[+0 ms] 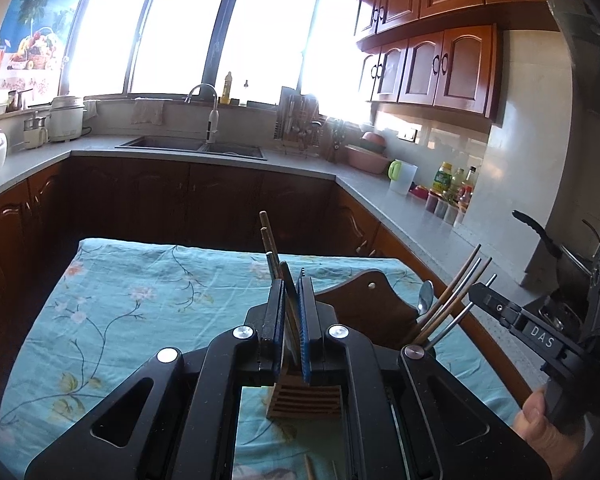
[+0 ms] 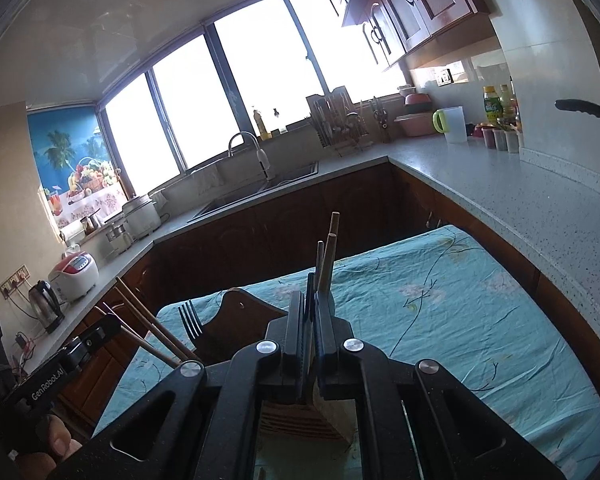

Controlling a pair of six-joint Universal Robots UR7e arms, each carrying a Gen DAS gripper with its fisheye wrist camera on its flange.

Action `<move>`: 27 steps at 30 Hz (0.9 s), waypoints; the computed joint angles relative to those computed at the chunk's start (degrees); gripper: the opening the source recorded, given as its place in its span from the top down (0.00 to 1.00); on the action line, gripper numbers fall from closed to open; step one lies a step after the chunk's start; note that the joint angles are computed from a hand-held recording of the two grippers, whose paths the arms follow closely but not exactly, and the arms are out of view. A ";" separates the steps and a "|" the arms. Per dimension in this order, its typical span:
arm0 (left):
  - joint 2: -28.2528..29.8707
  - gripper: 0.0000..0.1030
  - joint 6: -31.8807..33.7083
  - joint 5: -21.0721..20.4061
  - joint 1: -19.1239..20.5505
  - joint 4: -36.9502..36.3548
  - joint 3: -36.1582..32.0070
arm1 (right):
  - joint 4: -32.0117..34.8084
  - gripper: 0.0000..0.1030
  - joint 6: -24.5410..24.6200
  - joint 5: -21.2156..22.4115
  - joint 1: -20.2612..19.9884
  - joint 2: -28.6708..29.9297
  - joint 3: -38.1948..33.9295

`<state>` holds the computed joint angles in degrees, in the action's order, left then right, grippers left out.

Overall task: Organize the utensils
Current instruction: 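Carry both chopsticks upright and lower them into the wooden holder, then open both tools to release the chopsticks in the holder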

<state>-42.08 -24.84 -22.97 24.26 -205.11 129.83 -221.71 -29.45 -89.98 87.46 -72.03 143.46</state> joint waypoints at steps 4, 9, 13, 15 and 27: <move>-0.47 0.94 -0.56 -0.04 0.21 0.74 0.23 | 0.06 0.96 0.04 0.06 -0.05 0.00 -0.04; -0.98 0.94 -1.69 0.13 0.33 2.14 0.48 | 0.26 0.95 0.08 -0.14 0.03 -0.06 -0.16; -1.90 0.94 -3.60 -0.36 0.41 3.94 0.95 | 0.48 0.93 0.00 0.05 -0.31 -0.17 -0.17; -2.17 0.94 -4.43 -0.33 0.35 5.11 0.97 | 0.34 0.91 -0.08 -0.01 -0.41 -0.13 -0.11; -3.91 0.88 -11.55 0.23 -1.30 10.53 3.22 | -2.83 0.67 0.59 0.67 -0.76 -1.98 2.23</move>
<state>-45.99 -36.39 -22.74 22.96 -194.58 133.06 -224.54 -28.86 -89.32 86.70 -74.01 145.70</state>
